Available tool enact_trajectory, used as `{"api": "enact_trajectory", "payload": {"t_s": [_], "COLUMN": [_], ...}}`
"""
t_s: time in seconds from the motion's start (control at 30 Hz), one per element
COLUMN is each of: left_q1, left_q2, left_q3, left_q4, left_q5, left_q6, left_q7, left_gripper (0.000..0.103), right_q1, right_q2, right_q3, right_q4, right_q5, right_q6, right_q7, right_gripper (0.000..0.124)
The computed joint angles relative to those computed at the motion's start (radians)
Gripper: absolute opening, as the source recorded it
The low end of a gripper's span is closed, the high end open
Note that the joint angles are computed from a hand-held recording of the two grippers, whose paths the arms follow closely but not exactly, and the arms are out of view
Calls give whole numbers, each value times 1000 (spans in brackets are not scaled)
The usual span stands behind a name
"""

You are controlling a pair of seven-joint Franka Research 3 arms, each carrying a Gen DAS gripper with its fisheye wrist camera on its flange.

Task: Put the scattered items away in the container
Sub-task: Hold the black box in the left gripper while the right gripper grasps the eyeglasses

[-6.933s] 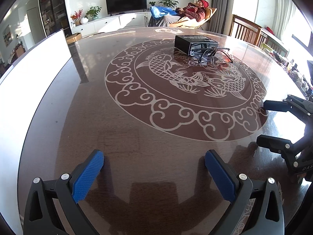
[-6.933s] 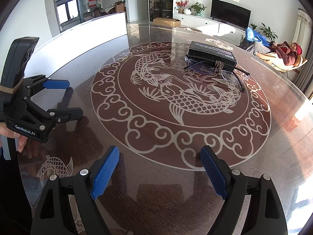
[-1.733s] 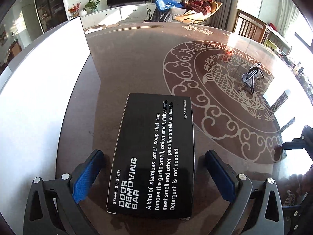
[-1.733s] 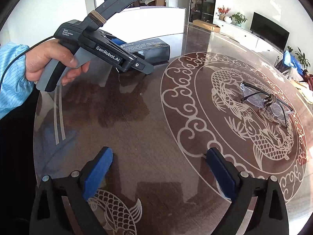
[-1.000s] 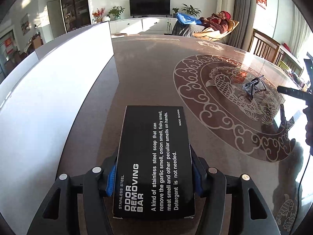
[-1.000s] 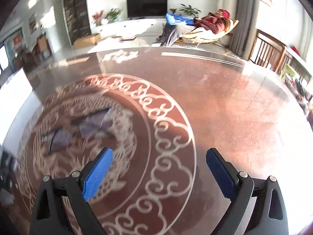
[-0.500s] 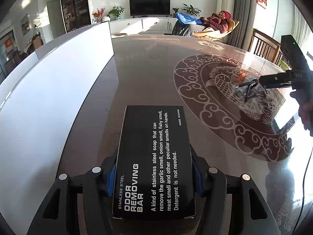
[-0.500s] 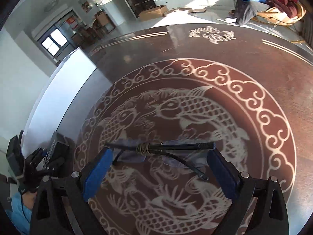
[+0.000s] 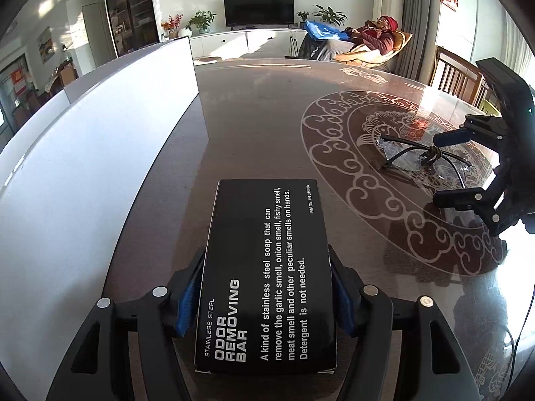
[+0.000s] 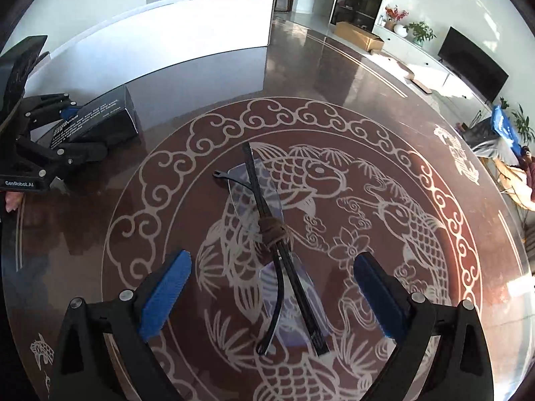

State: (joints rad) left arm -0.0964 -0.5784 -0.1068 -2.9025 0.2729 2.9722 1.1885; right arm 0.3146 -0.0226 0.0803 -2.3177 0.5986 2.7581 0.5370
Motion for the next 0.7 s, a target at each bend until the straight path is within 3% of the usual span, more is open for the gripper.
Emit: {"api": "enact_trajectory", "payload": {"t_s": [0.03, 0.07, 0.1, 0.13, 0.27, 0.5, 0.53, 0.6, 0.63, 0.67, 0.7], "left_q1": [2, -4, -35, -61, -76, -57, -65, -101, -106, -99, -113], "left_q2": [7, 16, 29, 39, 29, 26, 31, 39, 34, 22, 11], "left_q3": [4, 17, 51, 67, 66, 38, 44, 80, 85, 76, 90], "left_q4": [4, 9, 15, 26, 38, 39, 43, 48, 48, 50, 56], "left_q5": [-6, -16, -33, -41, -69, -82, -86, -98, -103, -109, -131], "left_q6": [-1, -2, -5, -19, -51, -53, -53, -50, -48, -59, -88], "left_q7": [-5, -4, 21, 51, 88, 82, 90, 143, 158, 152, 155], "left_gripper": [73, 81, 97, 103, 103, 103, 103, 101, 92, 63, 57], "right_q1": [-4, -10, -9, -9, -8, -6, -3, 3, 0, -2, 0], "right_q2": [16, 21, 20, 18, 24, 15, 14, 6, 8, 6, -5], "right_q3": [-6, -10, -5, -3, -1, 9, 10, 12, 9, 7, 10], "right_q4": [24, 33, 27, 21, 14, 11, 12, 15, 28, 37, 29], "right_q5": [36, 74, 105, 140, 216, 133, 132, 139, 99, 48, -13], "right_q6": [-33, -51, -32, -23, 5, -20, -21, -5, -23, -51, -49], "right_q7": [-11, -32, -58, -85, -147, -116, -104, -62, 8, 71, 117], "right_gripper": [98, 100, 100, 100, 100, 94, 88, 17, 13, 11, 11]}}
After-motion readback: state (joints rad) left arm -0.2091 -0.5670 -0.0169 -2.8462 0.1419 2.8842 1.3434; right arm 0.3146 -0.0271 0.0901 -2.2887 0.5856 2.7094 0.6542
